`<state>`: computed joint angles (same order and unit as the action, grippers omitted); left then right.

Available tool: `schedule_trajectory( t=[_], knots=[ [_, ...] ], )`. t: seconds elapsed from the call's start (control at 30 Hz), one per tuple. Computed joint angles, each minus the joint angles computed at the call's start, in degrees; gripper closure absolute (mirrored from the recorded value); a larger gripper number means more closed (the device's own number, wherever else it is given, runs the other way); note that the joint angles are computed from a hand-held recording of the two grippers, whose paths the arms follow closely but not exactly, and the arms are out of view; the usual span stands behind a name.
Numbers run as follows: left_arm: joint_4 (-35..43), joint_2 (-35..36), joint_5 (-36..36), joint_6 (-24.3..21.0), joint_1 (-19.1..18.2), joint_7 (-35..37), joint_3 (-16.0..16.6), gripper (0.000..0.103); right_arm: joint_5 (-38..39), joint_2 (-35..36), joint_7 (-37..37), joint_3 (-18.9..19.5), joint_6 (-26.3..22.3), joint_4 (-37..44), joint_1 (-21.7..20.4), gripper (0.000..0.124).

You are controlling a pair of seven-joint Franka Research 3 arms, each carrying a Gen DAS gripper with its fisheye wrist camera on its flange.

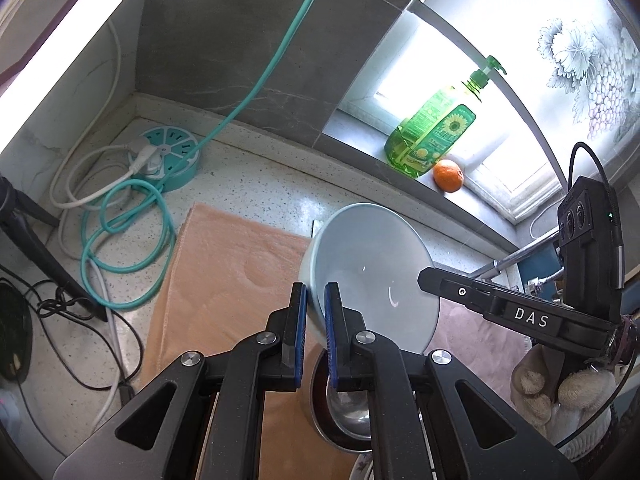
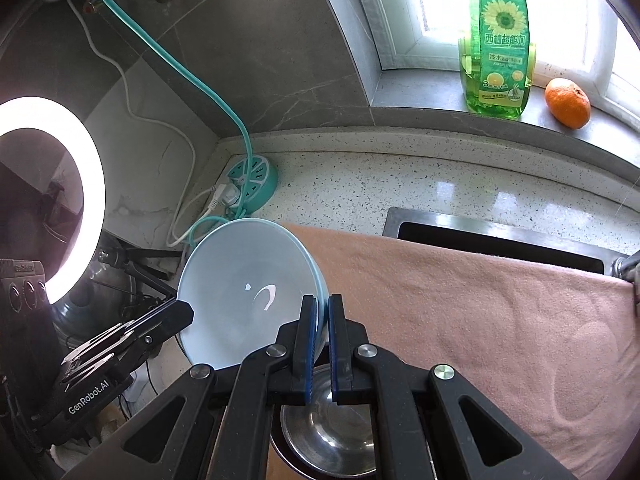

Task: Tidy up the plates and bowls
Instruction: 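Lift and carry the white bowl to the nested steel bowls, then lower the white bowl into the nested steel bowls with the right gripper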

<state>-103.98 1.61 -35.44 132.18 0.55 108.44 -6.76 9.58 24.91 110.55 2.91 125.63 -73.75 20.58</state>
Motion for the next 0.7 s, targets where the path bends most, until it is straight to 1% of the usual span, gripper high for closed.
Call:
schedule_trajectory(
  t=[0.4, 0.7],
  knots=[
    [-4.2, -3.3, -2.5, -2.1, -1.6, 2.3, 0.4, 0.095, -0.1, -8.7, 1.8, 0.0, 3.6, -12.9, -0.7, 0.119],
    [-6.2, -4.3, -2.0, -4.2, -2.7, 2.4, 0.8, 0.096, 0.7, -13.2, 3.2, 0.5, 5.6, -20.5, -1.4, 0.119]
  ],
)
